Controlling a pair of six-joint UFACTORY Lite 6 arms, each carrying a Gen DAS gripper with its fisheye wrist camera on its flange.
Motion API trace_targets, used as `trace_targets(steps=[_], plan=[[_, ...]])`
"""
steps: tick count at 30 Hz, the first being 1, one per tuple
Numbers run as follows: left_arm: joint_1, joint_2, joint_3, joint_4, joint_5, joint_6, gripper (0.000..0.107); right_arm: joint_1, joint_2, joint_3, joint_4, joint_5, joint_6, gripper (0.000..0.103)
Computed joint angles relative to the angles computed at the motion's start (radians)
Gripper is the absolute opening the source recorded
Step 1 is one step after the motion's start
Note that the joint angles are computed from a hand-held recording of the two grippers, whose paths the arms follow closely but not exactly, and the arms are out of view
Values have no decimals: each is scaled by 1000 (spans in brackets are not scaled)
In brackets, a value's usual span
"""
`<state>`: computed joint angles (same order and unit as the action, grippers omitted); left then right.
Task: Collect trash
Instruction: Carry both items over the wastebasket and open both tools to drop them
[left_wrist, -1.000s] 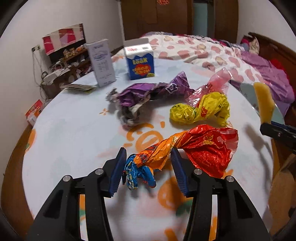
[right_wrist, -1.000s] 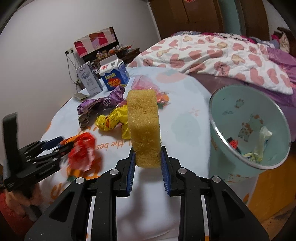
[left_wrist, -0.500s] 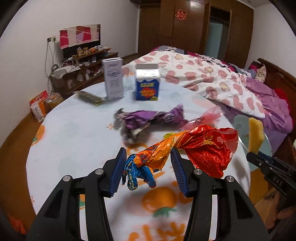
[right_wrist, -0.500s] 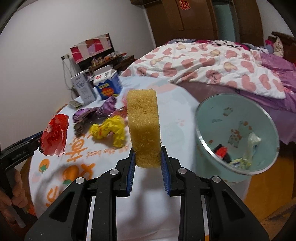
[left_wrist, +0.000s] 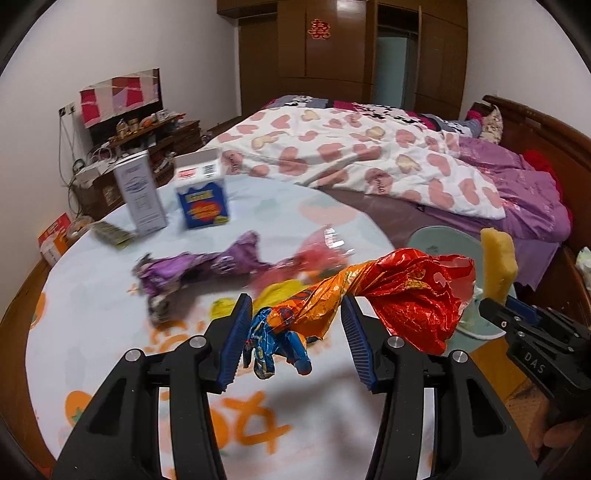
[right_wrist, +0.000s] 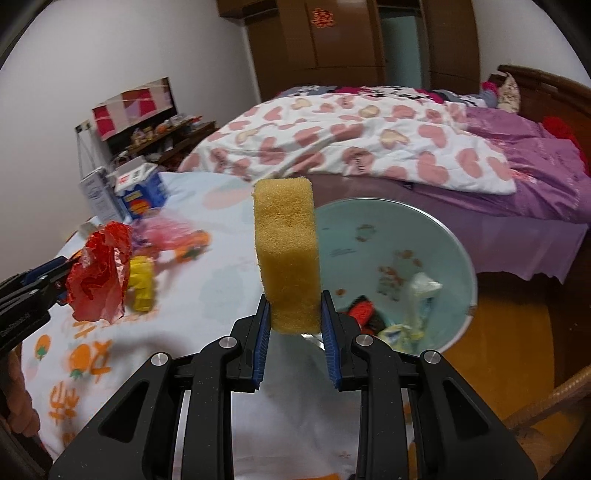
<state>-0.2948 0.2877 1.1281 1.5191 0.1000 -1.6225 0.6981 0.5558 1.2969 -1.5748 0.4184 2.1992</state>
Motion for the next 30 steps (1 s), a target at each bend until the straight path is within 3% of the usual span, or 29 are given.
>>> trace_targets(steps=[7, 15, 30], plan=[[-112, 131, 165, -283, 73, 236, 50, -86, -55, -105, -83, -11, 83, 27], [-207, 291, 374, -476, 148, 401, 50, -159, -72, -159, -159, -26, 144, 27], [-275, 661, 877, -932, 307, 825, 50, -275, 42, -81, -127, -85, 58, 27]])
